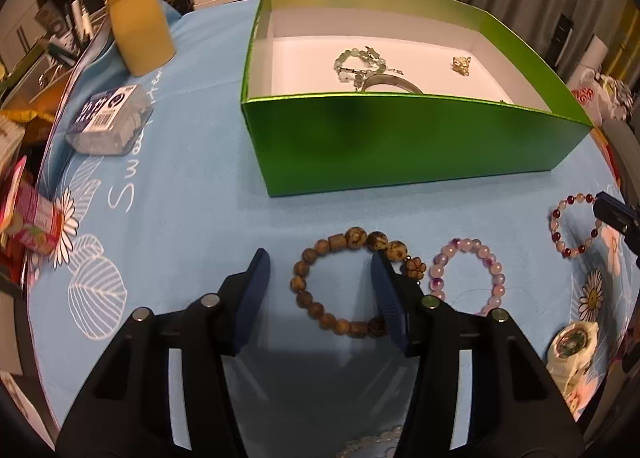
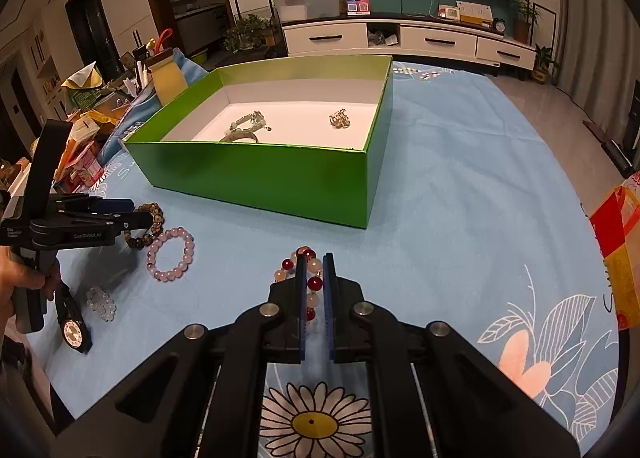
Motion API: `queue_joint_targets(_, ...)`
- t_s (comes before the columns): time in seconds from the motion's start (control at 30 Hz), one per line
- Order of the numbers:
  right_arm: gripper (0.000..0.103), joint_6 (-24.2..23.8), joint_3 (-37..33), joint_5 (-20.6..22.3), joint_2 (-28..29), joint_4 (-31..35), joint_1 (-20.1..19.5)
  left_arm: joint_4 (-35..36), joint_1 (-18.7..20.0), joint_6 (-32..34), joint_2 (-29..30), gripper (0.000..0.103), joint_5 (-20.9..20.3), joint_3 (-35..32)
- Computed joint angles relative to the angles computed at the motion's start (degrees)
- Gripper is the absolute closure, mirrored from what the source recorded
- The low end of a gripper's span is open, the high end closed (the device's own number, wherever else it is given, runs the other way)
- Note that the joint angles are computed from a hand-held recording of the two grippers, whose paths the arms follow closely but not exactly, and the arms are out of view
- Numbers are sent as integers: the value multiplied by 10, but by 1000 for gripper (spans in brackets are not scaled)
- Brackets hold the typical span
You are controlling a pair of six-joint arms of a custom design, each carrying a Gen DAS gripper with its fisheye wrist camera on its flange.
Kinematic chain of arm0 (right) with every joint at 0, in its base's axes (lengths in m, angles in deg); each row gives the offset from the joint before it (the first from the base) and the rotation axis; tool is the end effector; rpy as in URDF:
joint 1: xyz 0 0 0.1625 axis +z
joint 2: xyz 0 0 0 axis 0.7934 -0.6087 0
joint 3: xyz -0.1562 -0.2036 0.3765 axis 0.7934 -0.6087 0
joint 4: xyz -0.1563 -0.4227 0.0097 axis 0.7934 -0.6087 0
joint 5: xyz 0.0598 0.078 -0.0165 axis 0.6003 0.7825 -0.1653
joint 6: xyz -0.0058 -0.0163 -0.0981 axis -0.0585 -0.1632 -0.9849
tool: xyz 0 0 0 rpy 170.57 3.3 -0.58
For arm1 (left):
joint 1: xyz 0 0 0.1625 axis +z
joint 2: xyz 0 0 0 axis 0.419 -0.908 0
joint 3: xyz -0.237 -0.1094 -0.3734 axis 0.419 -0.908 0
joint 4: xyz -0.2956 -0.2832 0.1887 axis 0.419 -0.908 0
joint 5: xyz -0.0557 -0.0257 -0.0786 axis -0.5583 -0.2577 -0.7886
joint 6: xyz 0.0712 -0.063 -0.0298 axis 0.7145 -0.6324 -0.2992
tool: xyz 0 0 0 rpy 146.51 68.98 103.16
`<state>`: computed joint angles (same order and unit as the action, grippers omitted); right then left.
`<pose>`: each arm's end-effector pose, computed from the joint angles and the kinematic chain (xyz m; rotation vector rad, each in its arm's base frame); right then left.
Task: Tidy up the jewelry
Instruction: 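Grasp brown bead bracelet with left tool while right tool lifts its bracelet toward box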
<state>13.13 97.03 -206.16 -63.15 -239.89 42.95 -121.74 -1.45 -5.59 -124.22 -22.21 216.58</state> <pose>0.1103 -0.2651 0.3167 0.4237 -2.4380 0.6774 -0.2867 -0.3366 0.0837 0.5328 2.3674 -0.4633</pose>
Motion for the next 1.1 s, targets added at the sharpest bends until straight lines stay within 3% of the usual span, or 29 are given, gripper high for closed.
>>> queue_joint_targets(0.1,96,3,-1,3,1,2,0,1,-2,11,1,57,0,-1)
queue_joint_targets(0.33,96,9,-1,-2,5,4,13,-24,-9,9,-14,96,-30,14)
queue_joint_targets(0.6,96,22,-5,-7,0,14,32,-119,-27,-56,-70,96,-54,69)
queue_joint_targets(0.83,96,30,-7,-9,-5,17,57,-95,-72,-72,-104,96,-35,70)
queue_joint_targets(1.1,96,30,-20,-18,-3,20,92,-101,-97,-73,-97,96,-20,57)
